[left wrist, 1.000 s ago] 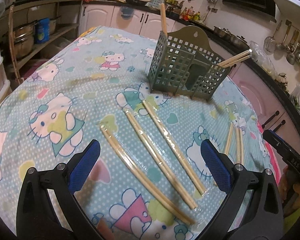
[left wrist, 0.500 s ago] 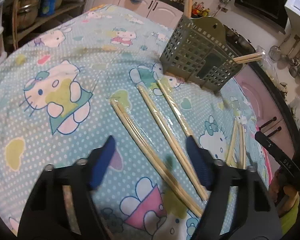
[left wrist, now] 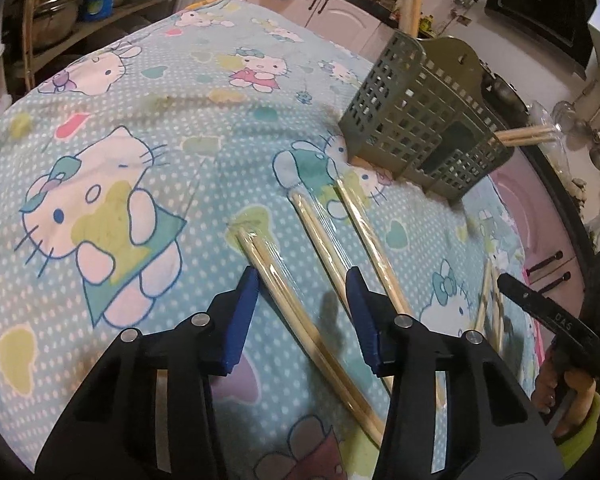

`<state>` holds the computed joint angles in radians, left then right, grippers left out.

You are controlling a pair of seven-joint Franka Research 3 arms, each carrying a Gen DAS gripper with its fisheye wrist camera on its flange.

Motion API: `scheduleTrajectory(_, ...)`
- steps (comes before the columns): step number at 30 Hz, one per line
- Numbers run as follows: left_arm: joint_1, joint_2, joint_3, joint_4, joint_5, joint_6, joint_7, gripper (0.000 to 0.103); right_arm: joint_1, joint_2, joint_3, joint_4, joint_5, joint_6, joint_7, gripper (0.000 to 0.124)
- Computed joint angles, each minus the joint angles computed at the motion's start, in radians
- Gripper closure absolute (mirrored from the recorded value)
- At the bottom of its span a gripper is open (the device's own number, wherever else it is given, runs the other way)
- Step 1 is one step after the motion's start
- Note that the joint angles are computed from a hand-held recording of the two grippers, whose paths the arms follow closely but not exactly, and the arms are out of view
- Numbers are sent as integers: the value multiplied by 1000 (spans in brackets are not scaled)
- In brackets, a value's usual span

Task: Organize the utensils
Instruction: 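Close the left tool on a wrapped chopstick while the right tool grasps another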

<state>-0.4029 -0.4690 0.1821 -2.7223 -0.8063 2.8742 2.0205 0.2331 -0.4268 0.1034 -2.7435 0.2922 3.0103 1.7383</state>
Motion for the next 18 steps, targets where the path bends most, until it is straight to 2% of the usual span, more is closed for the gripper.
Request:
scheduleTrajectory(6, 10, 31, -3, 29, -8, -5, 3, 65, -69, 57, 34, 69, -60, -89, 76, 87)
scheduleTrajectory(13, 32, 58, -20, 51, -34, -10, 26, 66, -72, 126, 16, 124, -99, -105, 111, 87)
scheduleTrajectory(18, 53, 80, -37, 63, -42, 4, 23, 79, -49, 170, -4, 162, -90, -94, 103, 87)
